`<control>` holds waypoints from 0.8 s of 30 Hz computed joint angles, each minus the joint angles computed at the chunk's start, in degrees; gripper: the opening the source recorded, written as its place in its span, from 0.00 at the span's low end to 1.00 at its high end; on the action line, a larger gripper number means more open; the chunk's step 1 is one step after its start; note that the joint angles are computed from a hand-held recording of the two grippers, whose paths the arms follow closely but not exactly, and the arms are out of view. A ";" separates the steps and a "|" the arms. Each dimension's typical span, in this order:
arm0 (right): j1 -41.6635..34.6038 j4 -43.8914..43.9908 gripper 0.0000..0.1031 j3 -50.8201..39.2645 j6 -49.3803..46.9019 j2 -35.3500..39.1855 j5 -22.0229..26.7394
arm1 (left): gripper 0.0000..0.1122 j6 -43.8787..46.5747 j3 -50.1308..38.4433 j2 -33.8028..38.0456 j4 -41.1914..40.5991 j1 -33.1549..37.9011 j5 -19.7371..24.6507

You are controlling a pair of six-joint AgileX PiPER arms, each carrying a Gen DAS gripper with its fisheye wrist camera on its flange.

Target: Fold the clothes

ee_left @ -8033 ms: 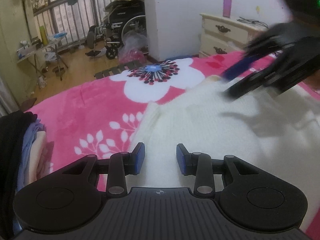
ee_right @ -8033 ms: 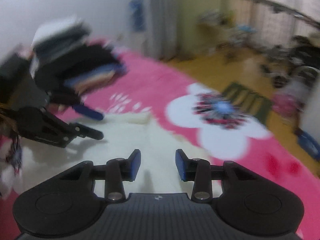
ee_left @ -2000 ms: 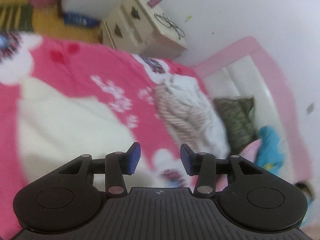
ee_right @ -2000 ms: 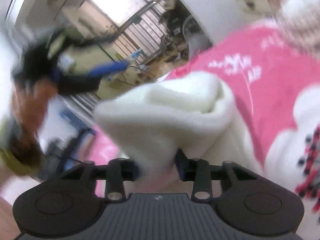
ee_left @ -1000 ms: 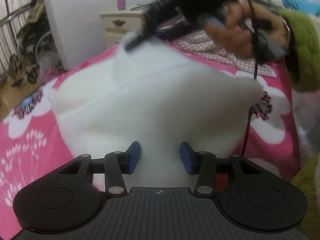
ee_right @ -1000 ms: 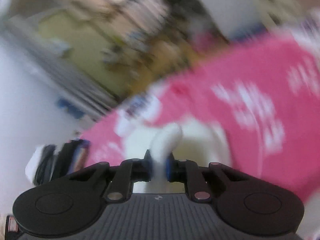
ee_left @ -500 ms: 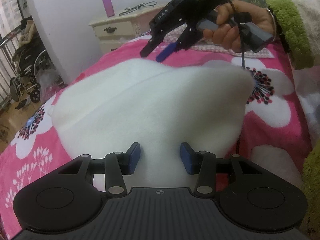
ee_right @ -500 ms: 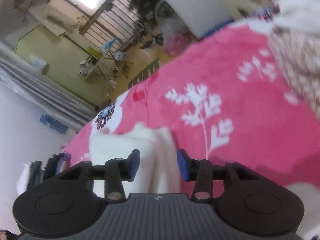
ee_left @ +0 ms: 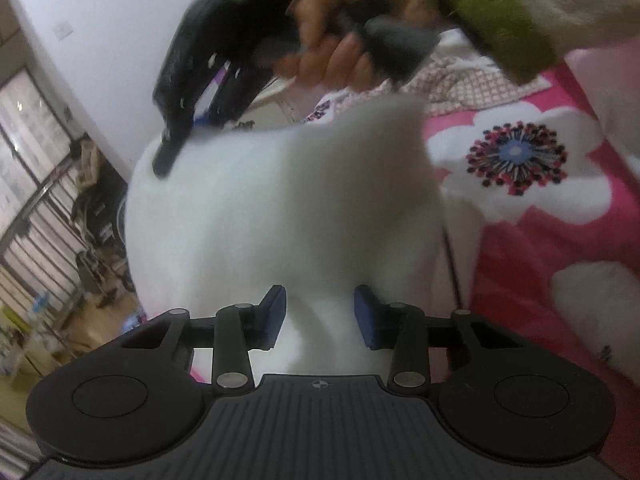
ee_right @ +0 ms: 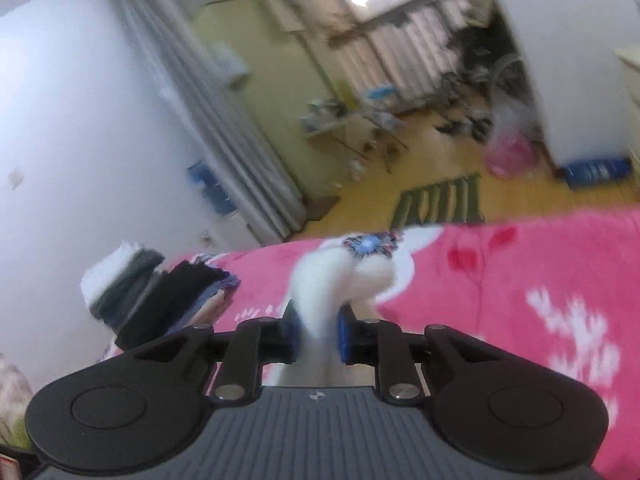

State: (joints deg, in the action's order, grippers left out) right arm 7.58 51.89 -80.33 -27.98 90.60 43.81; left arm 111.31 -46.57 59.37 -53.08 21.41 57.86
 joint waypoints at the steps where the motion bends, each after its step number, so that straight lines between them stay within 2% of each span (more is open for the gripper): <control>1: -0.28 0.51 0.20 -0.16 -2.19 1.05 -0.22 | 0.32 -1.91 -0.40 0.49 1.36 -1.37 -0.84; 3: -3.84 1.29 0.21 3.16 -3.29 5.18 1.03 | 0.32 -6.30 -1.50 2.30 3.55 -3.40 -0.94; 4: -6.61 4.73 0.23 5.64 -4.76 7.35 2.21 | 0.32 -8.42 -2.07 3.24 4.55 -4.34 -0.87; 6: -13.03 14.33 0.25 9.52 -6.86 9.25 7.56 | 0.32 -10.57 -2.74 4.19 5.43 -5.11 -0.51; 7: -14.70 15.92 0.31 10.36 -5.52 8.40 8.62 | 0.32 -10.86 -2.98 4.48 5.45 -4.94 -0.11; 8: -15.23 15.21 0.43 11.36 -4.37 6.16 7.64 | 0.32 -10.77 -3.33 4.94 5.24 -4.18 0.71; 9: -15.00 12.21 0.46 11.79 -2.81 3.54 6.00 | 0.32 -11.03 -3.80 5.42 5.13 -3.59 1.52; 12: -12.25 -4.54 0.45 12.27 6.61 -7.80 0.33 | 0.32 -12.43 -5.19 6.91 5.06 -2.36 3.55; 14: -8.53 -14.90 0.38 9.93 15.42 -15.13 2.03 | 0.32 -13.79 -5.90 7.81 5.15 -2.09 4.46; 17: 3.70 -29.61 0.36 7.06 24.27 -23.15 4.15 | 0.32 -15.20 -6.46 8.60 5.01 -1.75 5.48; 21: 22.65 -50.79 0.31 11.99 36.65 -21.58 10.04 | 0.32 -16.61 -7.59 10.33 4.67 -1.08 7.31; 23: 30.42 -61.53 0.31 18.39 42.36 -19.69 9.25 | 0.35 -18.11 -9.23 12.68 4.86 -0.66 10.65; 24: 32.10 -64.43 0.32 19.56 44.84 -18.74 9.46 | 0.36 -18.72 -9.08 12.77 4.68 -0.77 10.91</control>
State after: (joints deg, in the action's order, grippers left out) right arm 39.68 -12.54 -60.77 16.86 71.87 53.28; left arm 92.59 -55.65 72.14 -48.40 20.64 68.77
